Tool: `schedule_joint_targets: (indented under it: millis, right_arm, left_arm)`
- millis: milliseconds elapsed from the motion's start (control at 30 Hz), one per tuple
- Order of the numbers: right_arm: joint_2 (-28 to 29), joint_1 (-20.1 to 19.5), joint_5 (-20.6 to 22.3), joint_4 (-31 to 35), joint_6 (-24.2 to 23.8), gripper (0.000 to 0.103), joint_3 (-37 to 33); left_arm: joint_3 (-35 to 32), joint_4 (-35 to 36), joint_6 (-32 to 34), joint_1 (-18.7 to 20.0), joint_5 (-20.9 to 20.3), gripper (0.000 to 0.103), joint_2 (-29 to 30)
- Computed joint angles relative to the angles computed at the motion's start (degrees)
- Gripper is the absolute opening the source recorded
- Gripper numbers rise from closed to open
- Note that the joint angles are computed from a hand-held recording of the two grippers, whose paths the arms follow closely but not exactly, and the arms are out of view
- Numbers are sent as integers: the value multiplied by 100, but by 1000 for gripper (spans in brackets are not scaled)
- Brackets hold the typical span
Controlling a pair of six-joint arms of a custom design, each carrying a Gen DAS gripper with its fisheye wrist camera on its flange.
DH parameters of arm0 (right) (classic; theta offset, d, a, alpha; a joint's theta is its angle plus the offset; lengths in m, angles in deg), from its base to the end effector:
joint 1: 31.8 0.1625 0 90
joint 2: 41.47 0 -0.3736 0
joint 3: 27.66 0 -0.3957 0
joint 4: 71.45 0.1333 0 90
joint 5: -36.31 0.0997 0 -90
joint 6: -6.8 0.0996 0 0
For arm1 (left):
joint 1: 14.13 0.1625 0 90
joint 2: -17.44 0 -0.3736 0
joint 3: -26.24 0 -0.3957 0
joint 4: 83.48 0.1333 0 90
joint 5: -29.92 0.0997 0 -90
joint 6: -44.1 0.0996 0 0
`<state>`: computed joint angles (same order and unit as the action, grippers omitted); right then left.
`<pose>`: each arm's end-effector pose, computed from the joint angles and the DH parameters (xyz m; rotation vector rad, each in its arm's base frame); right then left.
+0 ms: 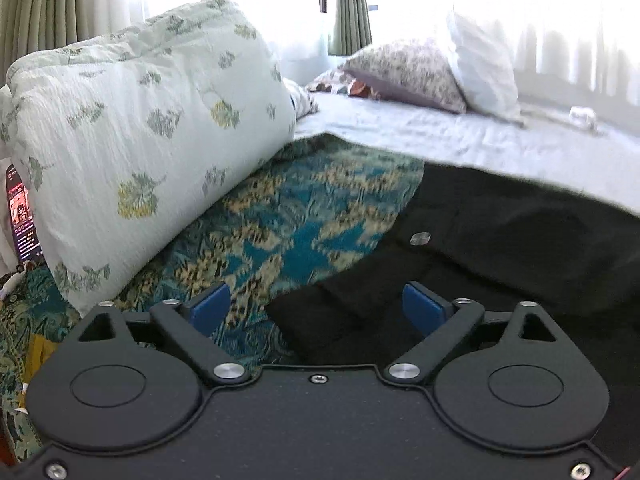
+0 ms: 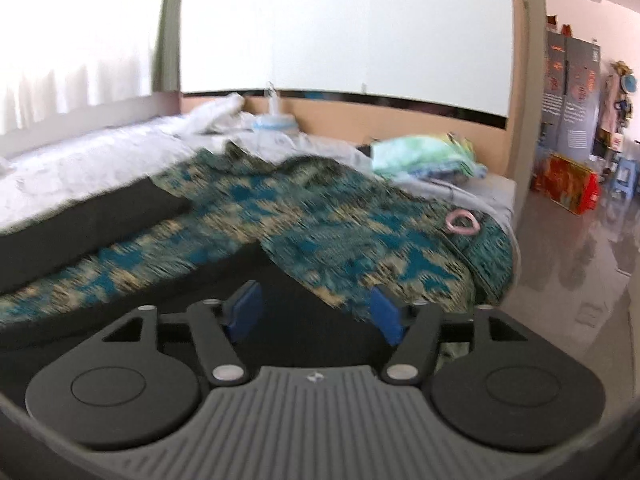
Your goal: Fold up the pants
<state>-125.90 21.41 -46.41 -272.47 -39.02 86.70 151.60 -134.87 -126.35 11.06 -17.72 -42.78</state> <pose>-0.1779 -0.4816 0.4201 0.2561 -1.9114 1.3183 -0.1470 -0.2906 0.0484 -0.6801 1.3615 -1.2749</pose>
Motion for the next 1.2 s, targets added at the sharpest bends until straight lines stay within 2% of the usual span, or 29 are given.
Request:
schedule_joint_targets:
  millis: [200,433,567,667,767,867,1033,1133,1200]
  right_arm:
    - [-291,349,176,565,129,88,95]
    - [-259,1016,33,1221,266,101,-10]
    - [-23,1513,-318,1831,702,103,-383]
    - [326,1938,-671,2289,1298,103,-813]
    - [769,2292,-1062,2431,1738,103,-1148]
    - [1333,2577,-1437,2521,2033,103,-1542]
    - [2286,2769,-1656,2585,2444,103,-2298]
    - [2839,2832,-1896,2634,2606,103,-2828]
    - [3225,2862,-2091,2681,2698,103,-3210]
  left_arm:
    - [-173,500,-143,-238,308,103,-257]
    - [-558,860,108,-76,881,103,-574]
    - [-575,531,681,118,1300,103,-1417]
    - [-705,398,900,294,1582,103,-1817]
    - [-815,-22,1401,633,2026,103,-2068]
    - [-942,-604,1878,1069,2348,103,-2073]
    - [-878,-2401,2712,1936,2815,103,-1886]
    - [-1057,-2615,2112,2414,3051,103,-1546]
    - [-1004,-3404,2464,2726,3181,103,-1422]
